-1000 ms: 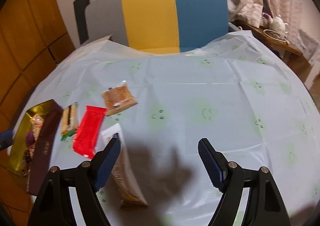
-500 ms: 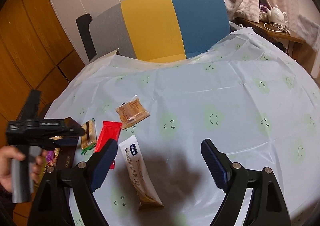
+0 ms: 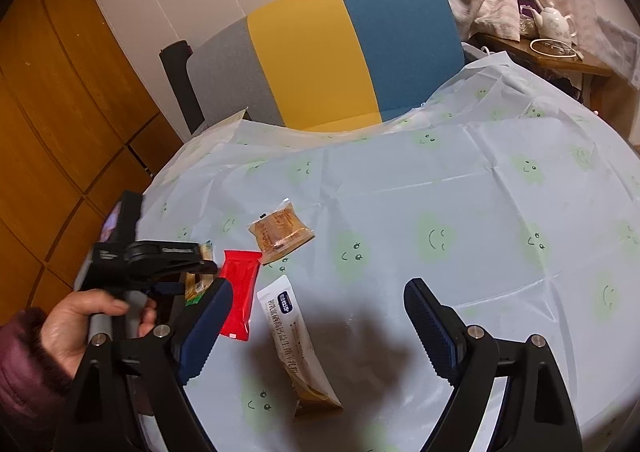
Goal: Organize snacks
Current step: 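Reach to the snacks and grasp the cracker pack with the left gripper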
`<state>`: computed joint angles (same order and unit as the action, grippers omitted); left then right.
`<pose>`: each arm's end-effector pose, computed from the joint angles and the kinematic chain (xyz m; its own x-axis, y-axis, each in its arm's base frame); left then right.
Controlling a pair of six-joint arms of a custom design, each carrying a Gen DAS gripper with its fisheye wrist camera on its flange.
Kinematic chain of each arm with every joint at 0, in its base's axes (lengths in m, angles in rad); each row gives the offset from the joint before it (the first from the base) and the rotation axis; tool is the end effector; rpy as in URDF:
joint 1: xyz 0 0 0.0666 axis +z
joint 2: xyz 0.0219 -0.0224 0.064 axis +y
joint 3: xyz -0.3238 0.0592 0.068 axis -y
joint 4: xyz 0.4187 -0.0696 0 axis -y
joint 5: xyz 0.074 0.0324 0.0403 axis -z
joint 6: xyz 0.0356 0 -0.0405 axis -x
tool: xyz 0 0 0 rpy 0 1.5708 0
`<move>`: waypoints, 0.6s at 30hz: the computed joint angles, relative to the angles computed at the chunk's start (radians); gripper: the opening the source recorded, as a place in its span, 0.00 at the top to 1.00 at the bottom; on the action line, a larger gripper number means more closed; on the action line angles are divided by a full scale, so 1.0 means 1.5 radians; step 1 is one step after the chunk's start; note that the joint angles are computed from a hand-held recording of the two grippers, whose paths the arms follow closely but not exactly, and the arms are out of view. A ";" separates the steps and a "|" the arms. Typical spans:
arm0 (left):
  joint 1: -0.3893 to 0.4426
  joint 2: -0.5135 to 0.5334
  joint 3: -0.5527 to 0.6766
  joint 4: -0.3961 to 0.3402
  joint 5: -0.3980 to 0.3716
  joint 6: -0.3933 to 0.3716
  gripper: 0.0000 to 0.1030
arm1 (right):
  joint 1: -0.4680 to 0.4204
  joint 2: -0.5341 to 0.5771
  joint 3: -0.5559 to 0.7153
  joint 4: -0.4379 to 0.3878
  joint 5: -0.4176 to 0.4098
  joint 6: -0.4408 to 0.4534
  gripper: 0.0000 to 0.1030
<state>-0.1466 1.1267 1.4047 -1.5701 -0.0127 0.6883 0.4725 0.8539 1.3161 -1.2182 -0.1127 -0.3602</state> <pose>0.3727 -0.0550 0.4617 -0.8252 -0.5202 -0.2202 -0.4940 0.8536 -0.1653 0.2785 0.1464 0.5309 -0.7567 0.0065 -0.6537 -0.2761 0.9032 0.3286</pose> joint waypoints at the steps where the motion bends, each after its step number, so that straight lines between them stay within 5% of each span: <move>1: -0.002 -0.007 -0.009 0.015 0.000 -0.011 0.48 | 0.001 0.000 0.000 0.000 0.000 0.001 0.15; 10: -0.099 -0.062 -0.068 0.056 0.003 -0.197 0.49 | 0.005 0.001 0.000 0.000 0.008 0.000 0.15; 18: -0.126 -0.096 -0.089 0.039 0.009 -0.210 0.45 | 0.010 0.008 0.000 -0.018 0.028 -0.005 0.15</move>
<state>-0.3352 0.9834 1.2715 -1.5115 0.0002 0.3731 0.4876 0.8661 1.3162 -1.2452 -0.0712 -0.3683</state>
